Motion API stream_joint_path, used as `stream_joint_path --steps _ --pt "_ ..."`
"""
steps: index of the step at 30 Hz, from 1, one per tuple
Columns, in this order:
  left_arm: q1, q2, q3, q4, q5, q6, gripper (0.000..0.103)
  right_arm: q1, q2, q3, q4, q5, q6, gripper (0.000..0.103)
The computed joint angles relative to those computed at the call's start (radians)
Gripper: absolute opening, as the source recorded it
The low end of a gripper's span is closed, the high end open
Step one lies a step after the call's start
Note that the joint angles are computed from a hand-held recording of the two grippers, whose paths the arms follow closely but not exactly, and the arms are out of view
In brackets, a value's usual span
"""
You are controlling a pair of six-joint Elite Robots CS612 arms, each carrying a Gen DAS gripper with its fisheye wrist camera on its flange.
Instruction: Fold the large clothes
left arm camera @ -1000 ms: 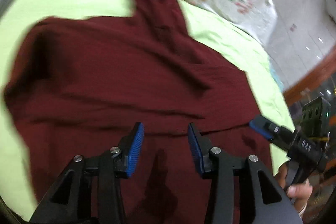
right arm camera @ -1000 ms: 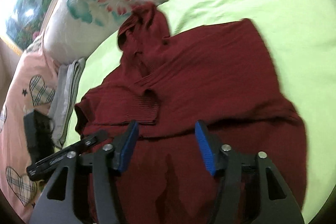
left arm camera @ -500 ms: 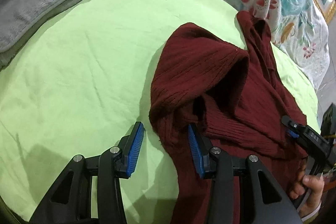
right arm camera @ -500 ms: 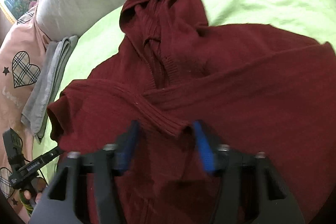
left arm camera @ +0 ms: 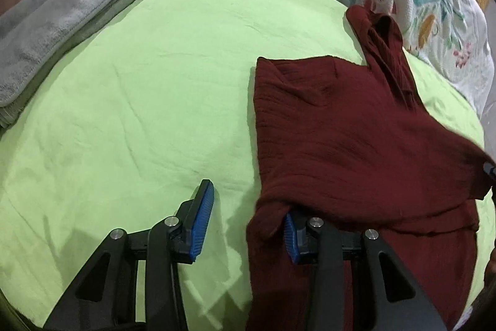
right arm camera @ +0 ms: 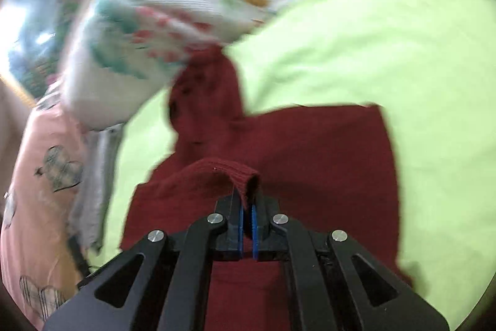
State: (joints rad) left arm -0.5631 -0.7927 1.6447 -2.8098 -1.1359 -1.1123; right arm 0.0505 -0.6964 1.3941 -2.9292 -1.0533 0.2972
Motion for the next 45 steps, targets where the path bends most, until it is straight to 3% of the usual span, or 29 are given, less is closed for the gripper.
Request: stream_joint_path --steps 4,10,16,20,23,25,28,31,35,38,40,42,45 --pt "-0.009 -0.011 0.019 -0.012 0.027 -0.011 0.038 -0.013 0.001 0.021 -0.026 -0.02 0.053 0.004" --pt "-0.001 -0.018 0.065 -0.088 0.021 -0.106 0.038 -0.007 -0.003 0.014 -0.003 0.007 0.023 0.004" --pt "-0.025 -0.021 0.064 -0.072 0.026 -0.039 0.037 -0.006 0.019 -0.022 0.117 -0.083 0.035 0.004" --pt "-0.03 -0.026 0.079 -0.093 0.0 0.003 0.037 -0.014 0.023 -0.004 0.087 -0.068 0.071 0.004" --pt "-0.021 -0.04 0.115 -0.189 -0.041 0.014 0.038 -0.012 0.018 -0.005 0.091 -0.07 0.048 0.005" --pt "-0.016 -0.053 0.141 -0.254 -0.054 0.017 0.043 -0.012 0.018 -0.008 0.103 -0.07 0.047 0.012" --pt "-0.007 -0.065 0.153 -0.283 -0.06 -0.002 0.049 -0.011 0.017 -0.005 0.095 -0.067 0.05 0.018" --pt "0.002 -0.062 0.146 -0.321 -0.076 -0.008 0.049 -0.002 0.005 0.013 0.069 -0.117 0.046 0.022" --pt "0.002 -0.036 0.089 -0.267 -0.087 0.05 0.049 0.016 -0.025 0.068 -0.058 -0.252 0.064 0.029" --pt "-0.001 -0.016 0.045 -0.154 -0.081 0.061 0.049 0.027 -0.038 0.092 -0.128 -0.256 0.01 0.029" --pt "0.004 -0.004 0.025 -0.085 -0.089 0.041 0.051 0.024 -0.03 0.069 -0.06 -0.137 -0.075 0.029" --pt "0.003 0.002 0.029 -0.105 -0.082 0.035 0.052 0.023 -0.013 0.036 0.039 -0.052 -0.124 0.029" --pt "0.002 0.001 0.027 -0.09 -0.079 0.037 0.053 0.03 -0.001 -0.002 0.155 -0.165 -0.145 0.026"
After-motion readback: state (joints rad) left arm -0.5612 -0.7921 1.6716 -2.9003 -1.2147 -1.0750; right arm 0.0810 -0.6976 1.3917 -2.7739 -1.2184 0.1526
